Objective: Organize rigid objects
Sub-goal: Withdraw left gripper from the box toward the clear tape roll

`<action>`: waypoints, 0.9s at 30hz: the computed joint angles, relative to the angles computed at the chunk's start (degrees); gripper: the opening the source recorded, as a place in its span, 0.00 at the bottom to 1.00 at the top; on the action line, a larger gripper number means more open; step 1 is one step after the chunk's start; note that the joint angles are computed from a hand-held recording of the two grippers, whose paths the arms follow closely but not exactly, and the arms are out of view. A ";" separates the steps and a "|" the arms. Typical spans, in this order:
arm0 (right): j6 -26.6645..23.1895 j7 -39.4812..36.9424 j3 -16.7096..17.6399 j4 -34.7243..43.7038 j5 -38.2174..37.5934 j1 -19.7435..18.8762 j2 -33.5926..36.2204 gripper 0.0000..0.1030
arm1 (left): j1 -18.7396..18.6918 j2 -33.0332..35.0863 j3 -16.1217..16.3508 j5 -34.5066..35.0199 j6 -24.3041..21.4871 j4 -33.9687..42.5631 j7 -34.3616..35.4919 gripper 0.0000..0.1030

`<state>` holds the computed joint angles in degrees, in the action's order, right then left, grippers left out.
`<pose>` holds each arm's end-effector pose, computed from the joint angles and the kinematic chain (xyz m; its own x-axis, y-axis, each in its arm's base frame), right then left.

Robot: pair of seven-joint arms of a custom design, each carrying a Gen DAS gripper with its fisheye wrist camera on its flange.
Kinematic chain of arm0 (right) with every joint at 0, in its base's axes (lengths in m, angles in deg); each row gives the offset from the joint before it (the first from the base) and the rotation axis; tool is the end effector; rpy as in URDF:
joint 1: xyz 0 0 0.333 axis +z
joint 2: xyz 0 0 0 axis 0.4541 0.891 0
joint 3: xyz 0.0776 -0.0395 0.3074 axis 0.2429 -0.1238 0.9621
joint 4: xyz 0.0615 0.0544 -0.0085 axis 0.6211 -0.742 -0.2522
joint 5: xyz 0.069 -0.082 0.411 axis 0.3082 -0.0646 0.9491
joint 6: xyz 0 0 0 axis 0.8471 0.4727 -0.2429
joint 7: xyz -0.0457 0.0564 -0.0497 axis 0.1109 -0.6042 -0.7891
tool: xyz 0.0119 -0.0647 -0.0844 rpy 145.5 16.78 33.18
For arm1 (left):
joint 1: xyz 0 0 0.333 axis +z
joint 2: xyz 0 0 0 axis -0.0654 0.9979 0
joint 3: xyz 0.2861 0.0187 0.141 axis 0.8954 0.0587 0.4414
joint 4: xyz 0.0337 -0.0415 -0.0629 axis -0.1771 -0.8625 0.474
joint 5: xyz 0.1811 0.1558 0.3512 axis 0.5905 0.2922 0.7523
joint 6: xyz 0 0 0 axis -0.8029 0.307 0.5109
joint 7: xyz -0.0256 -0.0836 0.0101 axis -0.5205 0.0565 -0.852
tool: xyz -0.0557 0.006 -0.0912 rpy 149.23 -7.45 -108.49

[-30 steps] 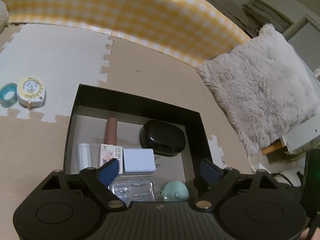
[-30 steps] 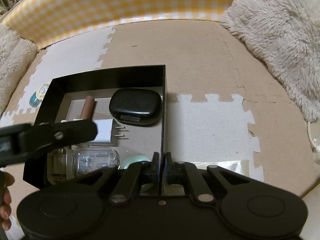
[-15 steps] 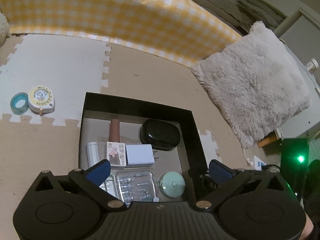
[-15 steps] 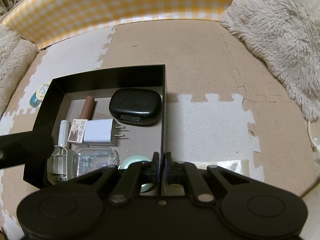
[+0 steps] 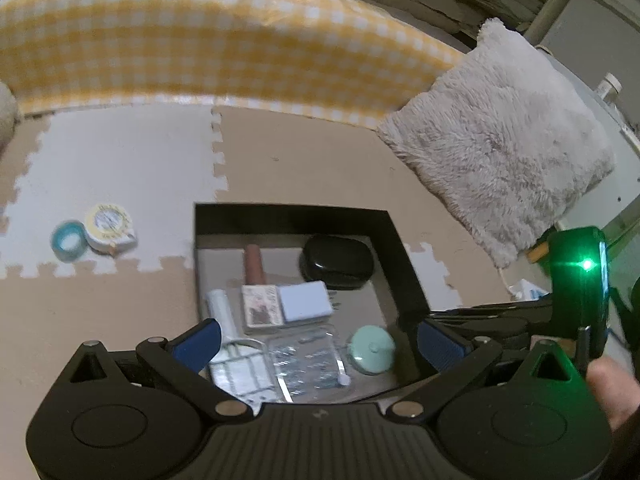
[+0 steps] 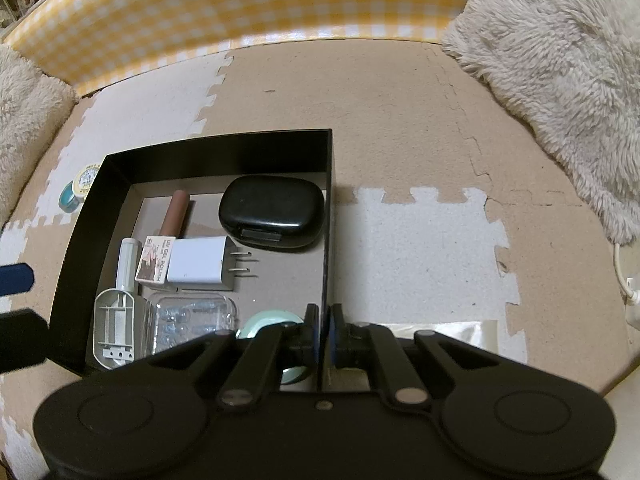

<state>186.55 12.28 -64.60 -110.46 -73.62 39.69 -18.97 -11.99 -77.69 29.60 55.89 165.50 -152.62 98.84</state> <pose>0.5849 0.1663 0.5176 0.1385 -0.9854 -0.0989 -0.8950 -0.0818 -0.4385 0.5468 -0.0992 0.5567 -0.1629 -0.9311 0.3262 -0.8350 -0.0460 -0.5484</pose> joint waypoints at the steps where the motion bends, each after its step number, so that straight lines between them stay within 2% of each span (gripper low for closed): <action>1: 0.00 0.05 0.02 0.03 -0.09 0.02 0.03 0.05 | 0.32 -0.29 -0.17 1.24 0.70 -0.35 0.30 1.00; 7: 0.02 -0.01 0.01 -0.03 -0.16 0.05 -0.04 0.05 | 1.83 -0.94 -0.05 7.92 2.57 -1.63 0.51 1.00; 13: 0.04 0.05 0.03 -0.03 -0.37 0.09 -0.01 0.05 | 2.15 -1.30 2.23 6.17 5.79 -3.04 2.57 1.00; 18: 0.09 -0.02 0.02 -0.08 -0.35 0.09 -0.02 0.05 | 4.24 0.12 2.58 7.50 9.80 -3.47 0.13 1.00; 22: 0.08 -0.05 0.03 -0.09 -0.39 0.11 -0.03 0.05 | 6.56 1.64 2.33 11.83 13.34 -4.16 -2.11 1.00; 27: 0.06 -0.35 0.02 -0.07 -0.41 0.11 -0.05 0.05 | 8.90 3.91 2.37 16.81 15.42 -4.59 -2.67 1.00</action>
<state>186.61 11.93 -64.58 -110.53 -74.04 39.80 -19.02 -3.09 -73.78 31.96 72.70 180.93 -157.20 96.16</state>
